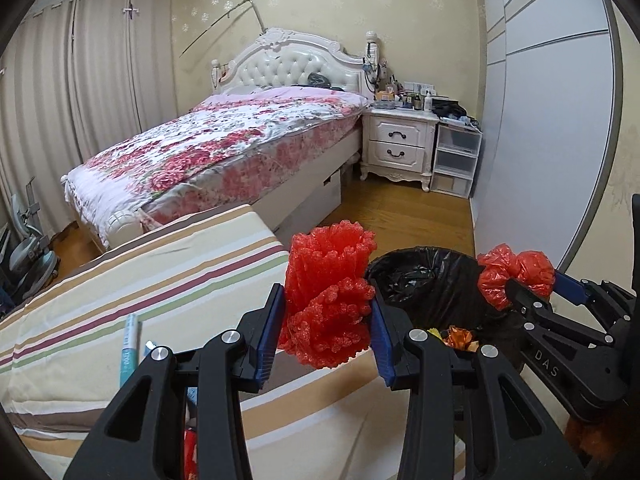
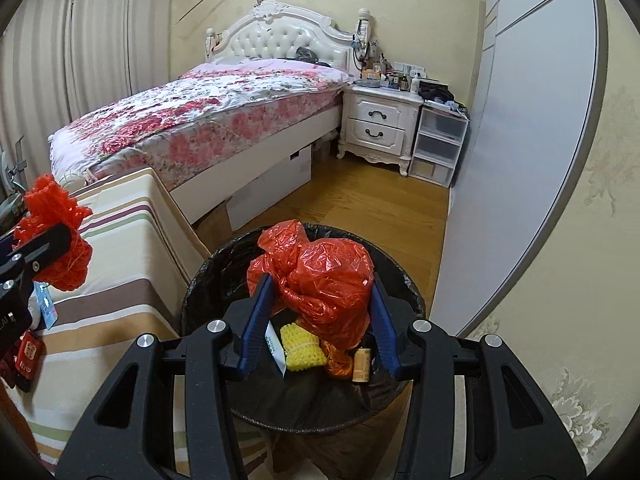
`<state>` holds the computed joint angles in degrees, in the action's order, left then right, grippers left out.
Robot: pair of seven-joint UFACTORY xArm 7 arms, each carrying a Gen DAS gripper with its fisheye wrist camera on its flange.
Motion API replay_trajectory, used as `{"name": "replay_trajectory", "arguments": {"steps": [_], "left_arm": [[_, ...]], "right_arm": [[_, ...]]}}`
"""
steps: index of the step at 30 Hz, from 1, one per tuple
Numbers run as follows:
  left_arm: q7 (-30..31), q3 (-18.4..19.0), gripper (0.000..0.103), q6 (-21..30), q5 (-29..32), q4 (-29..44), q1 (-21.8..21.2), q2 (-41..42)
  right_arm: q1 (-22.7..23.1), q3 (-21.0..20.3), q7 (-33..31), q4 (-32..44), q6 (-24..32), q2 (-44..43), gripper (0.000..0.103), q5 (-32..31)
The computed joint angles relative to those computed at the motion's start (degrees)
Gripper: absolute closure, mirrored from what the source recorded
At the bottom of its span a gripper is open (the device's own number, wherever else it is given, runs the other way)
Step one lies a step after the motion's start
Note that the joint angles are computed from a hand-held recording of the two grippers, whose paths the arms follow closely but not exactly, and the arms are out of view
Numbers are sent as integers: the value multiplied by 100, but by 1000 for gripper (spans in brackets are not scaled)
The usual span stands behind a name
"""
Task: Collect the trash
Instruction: 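Carry the red mesh net and red plastic bag over the black bin, then open both tools to drop the net and bag into the bin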
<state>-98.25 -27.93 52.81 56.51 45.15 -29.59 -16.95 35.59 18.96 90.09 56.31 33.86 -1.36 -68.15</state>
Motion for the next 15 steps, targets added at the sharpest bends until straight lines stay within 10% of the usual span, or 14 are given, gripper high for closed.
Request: {"name": "replay_trajectory", "arguments": {"steps": [15], "left_arm": [[226, 733, 62, -351, 467, 839, -311, 1421]], "right_arm": [[0, -424, -94, 438, -143, 637, 57, 107]]}}
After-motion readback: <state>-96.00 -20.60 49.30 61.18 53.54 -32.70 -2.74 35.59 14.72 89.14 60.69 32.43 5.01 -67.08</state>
